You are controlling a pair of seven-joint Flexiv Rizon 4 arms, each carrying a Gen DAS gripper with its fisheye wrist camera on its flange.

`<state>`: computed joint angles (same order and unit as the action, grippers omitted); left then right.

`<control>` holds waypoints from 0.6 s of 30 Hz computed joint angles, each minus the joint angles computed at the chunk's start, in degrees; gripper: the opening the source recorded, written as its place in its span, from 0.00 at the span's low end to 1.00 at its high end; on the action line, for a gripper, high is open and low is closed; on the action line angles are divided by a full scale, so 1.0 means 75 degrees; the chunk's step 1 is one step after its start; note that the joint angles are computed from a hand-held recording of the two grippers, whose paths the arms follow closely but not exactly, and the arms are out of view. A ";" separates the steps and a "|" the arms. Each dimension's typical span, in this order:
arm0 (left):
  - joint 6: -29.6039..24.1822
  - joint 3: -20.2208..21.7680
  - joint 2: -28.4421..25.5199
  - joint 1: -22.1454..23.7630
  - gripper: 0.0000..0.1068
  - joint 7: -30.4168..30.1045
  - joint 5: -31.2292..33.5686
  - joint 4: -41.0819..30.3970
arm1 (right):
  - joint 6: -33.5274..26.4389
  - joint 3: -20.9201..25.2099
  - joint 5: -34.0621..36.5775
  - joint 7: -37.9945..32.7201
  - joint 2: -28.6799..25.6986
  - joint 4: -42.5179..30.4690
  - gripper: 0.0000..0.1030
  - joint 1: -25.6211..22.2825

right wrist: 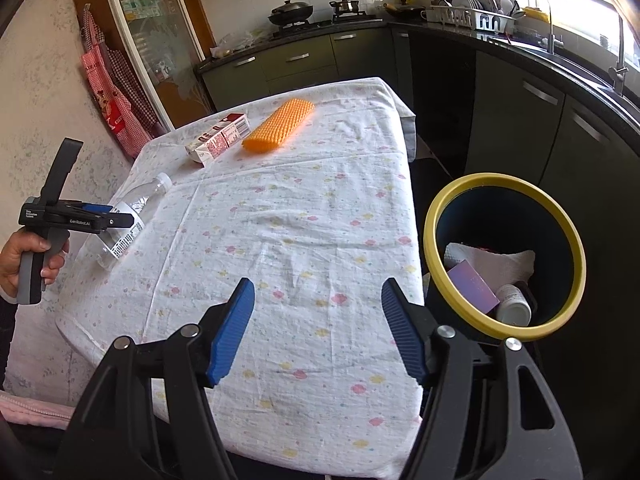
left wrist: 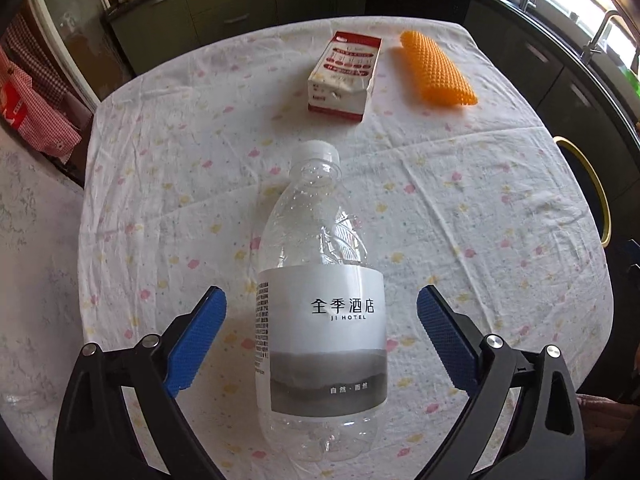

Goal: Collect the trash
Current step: 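Close the left gripper around the clear labeled water bottle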

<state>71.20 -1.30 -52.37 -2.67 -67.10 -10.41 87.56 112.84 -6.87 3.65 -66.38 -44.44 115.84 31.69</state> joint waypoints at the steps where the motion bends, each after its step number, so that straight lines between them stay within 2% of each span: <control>1: -0.0051 0.0088 -0.0020 -0.0059 0.89 -0.0053 0.0032 -0.0050 | 0.0013 0.0042 -0.0017 0.0003 -0.0010 -0.0004 0.61 -0.0041; 5: -0.0319 0.0195 -0.0095 -0.0127 0.85 -0.0074 0.0146 -0.0235 | 0.0025 0.0122 -0.0072 -0.0005 -0.0025 -0.0017 0.61 -0.0112; 7: -0.0486 0.0276 -0.0151 -0.0170 0.81 -0.0137 0.0195 -0.0370 | 0.0043 0.0169 -0.0102 -0.0005 -0.0038 -0.0029 0.61 -0.0164; 12: -0.0971 0.0488 -0.0392 -0.0269 0.78 -0.0340 0.0393 -0.0846 | 0.0041 0.0240 -0.0165 -0.0003 -0.0058 -0.0051 0.61 -0.0231; 18: -0.1273 0.0477 -0.0388 -0.0253 0.74 -0.0391 0.0575 -0.0926 | 0.0056 0.0299 -0.0200 0.0015 -0.0065 -0.0052 0.61 -0.0314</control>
<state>61.65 2.28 -55.27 -4.57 -70.03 -6.10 80.62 113.25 -4.63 2.15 -66.27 -44.93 115.44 29.34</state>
